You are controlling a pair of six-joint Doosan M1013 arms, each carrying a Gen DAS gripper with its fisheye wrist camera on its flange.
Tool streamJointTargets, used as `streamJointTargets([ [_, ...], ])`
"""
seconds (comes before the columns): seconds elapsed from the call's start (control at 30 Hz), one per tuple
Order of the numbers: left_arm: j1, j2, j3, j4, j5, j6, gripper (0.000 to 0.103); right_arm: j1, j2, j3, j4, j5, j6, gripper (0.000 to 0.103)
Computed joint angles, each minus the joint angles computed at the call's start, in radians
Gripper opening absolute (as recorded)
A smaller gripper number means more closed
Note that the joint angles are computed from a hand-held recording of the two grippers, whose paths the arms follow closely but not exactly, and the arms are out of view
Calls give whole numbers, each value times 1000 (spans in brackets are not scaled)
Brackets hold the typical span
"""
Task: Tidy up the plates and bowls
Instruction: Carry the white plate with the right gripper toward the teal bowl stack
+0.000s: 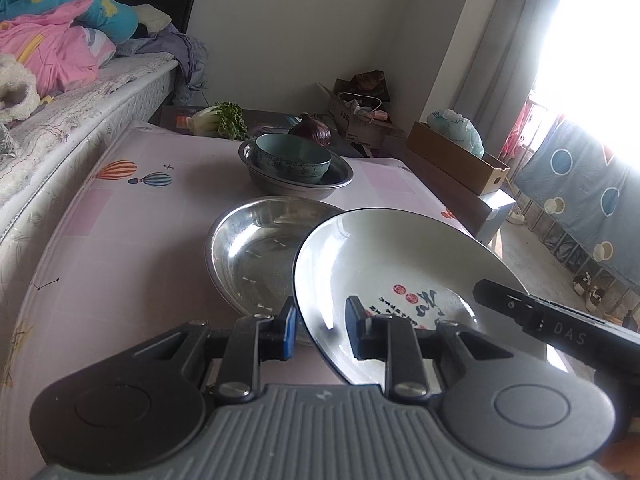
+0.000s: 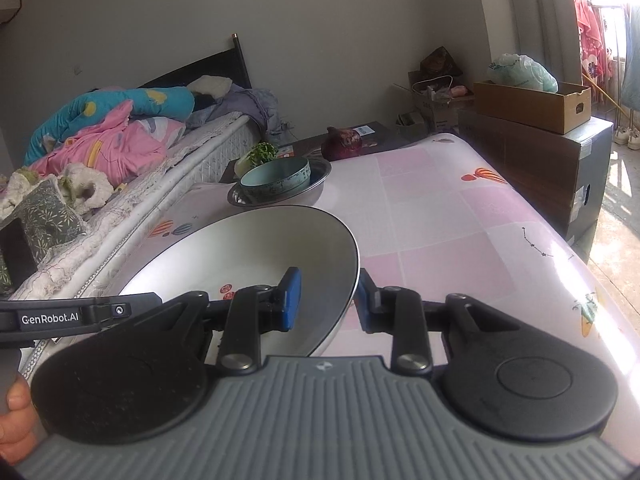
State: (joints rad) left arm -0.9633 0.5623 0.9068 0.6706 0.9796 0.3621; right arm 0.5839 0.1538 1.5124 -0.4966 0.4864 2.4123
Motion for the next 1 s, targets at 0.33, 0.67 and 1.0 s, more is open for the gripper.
streamJointTargets([
  [0.33,38,19,-19,-38,32,4,25,-20,96,-110,194,44,-176,28],
  [0.67,63,45,-51,-84,50,39,25,-32,176,-213,257,143,-251,28],
  [1.0,76,49,-59,-84,38,47,28,-41,222,-282,246,171,-292,30],
])
